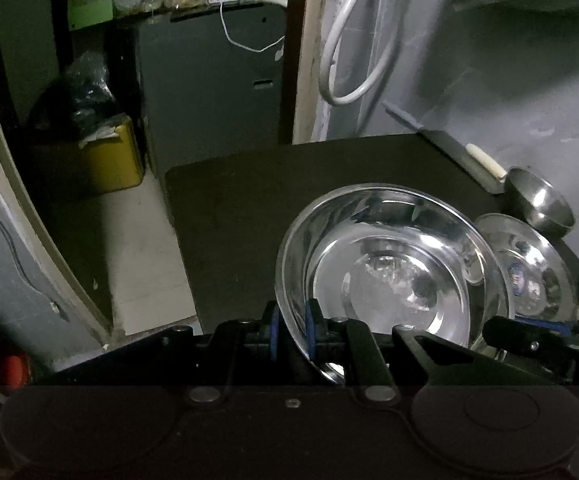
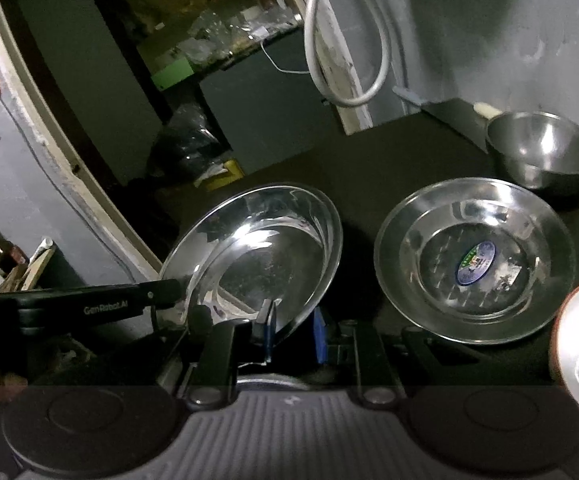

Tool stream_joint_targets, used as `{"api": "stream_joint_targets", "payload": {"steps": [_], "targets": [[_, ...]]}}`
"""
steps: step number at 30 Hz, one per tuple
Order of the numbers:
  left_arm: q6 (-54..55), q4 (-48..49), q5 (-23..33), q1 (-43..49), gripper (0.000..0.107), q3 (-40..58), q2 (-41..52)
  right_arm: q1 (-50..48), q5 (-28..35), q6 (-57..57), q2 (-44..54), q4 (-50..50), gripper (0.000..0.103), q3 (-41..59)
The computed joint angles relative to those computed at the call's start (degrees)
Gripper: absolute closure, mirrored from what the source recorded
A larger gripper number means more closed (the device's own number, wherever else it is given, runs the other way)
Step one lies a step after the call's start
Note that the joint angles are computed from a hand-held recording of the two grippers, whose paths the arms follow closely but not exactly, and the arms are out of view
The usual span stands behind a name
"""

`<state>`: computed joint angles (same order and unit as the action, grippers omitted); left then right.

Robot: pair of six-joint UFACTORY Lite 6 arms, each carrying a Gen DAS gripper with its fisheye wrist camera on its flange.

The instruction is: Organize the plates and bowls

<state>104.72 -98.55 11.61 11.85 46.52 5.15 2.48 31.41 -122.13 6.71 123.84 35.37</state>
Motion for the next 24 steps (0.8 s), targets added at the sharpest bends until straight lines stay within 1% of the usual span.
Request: {"api": "stream_joint_targets", "payload": {"steps": [2, 3, 7, 13, 19, 24], "targets": [[-4.0, 4.4, 0.8, 0.4, 0.093, -2.3, -3.1, -1.2, 0.5, 0.9, -3.6, -2.1, 0.081, -2.9], [-8.0, 8.7, 1.0, 0.4, 0.092, -3.4, -4.8, -1.9, 0.7, 1.8, -5.9, -3.8, 0.08, -4.7], [-18.8, 20.8, 2.7, 0.7, 0.092, -9.2, -12.8, -5.3, 1.1, 9.2, -15.6, -13.4, 0.08, -11.1], [-37.9, 40.0, 4.6, -0.4, 0.092, -16.3, -23.8, -10.4, 2.1, 27.1, -30.8, -32.4, 0.08, -18.7], [-56.7, 58.4, 7.3, -2.4, 0.092, -21.6, -33.3, -17.2, 7.7, 41.0, -43.3, -47.9, 0.08, -24.7], [-65.7, 68.1, 9.5, -4.0, 0.091, -24.5, -38.7, -22.3, 12.3, 45.6, -48.0, -54.4, 0.08, -27.2]]}}
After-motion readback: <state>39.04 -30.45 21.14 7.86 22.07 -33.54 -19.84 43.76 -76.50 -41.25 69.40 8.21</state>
